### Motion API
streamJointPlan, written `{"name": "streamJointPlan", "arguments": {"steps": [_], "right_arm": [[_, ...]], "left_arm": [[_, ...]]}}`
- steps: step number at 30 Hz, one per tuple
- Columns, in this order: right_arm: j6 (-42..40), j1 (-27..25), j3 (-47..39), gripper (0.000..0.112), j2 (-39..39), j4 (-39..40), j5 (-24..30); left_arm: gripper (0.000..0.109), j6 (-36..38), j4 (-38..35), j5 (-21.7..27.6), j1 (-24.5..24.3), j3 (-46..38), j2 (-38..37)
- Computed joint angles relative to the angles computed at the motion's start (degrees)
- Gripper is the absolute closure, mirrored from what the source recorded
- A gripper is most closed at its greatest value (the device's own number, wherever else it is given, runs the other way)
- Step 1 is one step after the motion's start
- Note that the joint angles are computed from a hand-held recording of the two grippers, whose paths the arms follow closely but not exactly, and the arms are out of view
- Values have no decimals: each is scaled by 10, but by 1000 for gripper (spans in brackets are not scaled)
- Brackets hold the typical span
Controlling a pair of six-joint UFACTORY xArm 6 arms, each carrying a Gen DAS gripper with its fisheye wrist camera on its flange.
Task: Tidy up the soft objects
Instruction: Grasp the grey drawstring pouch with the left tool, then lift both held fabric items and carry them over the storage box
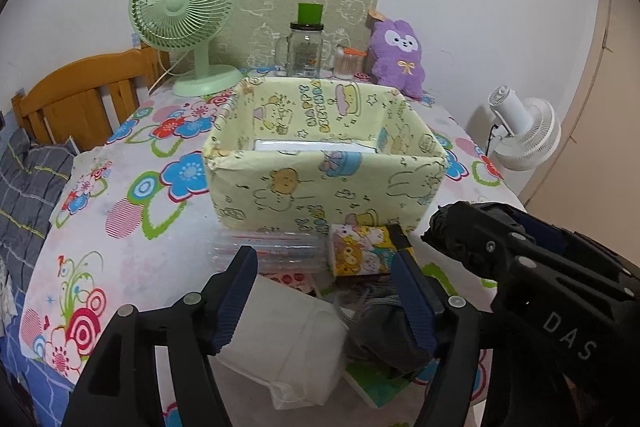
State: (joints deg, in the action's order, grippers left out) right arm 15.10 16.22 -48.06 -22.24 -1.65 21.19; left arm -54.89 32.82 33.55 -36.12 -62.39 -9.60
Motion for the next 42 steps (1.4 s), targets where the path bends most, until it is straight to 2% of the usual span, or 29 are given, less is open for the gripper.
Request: {"name": "streamJointPlan", "arguments": {"steps": [26,33,42], "right_arm": [[-14,-36,83,62,-53,12,4],[-26,-35,84,62,-47,29,6],[-32,-33,79,62,-40,37,6]], "left_arm": [[37,-16,8,10,-56,-18,55],[51,-19,3,20,-56,-18,63],[61,-22,13,24,-56,-25,67]]}}
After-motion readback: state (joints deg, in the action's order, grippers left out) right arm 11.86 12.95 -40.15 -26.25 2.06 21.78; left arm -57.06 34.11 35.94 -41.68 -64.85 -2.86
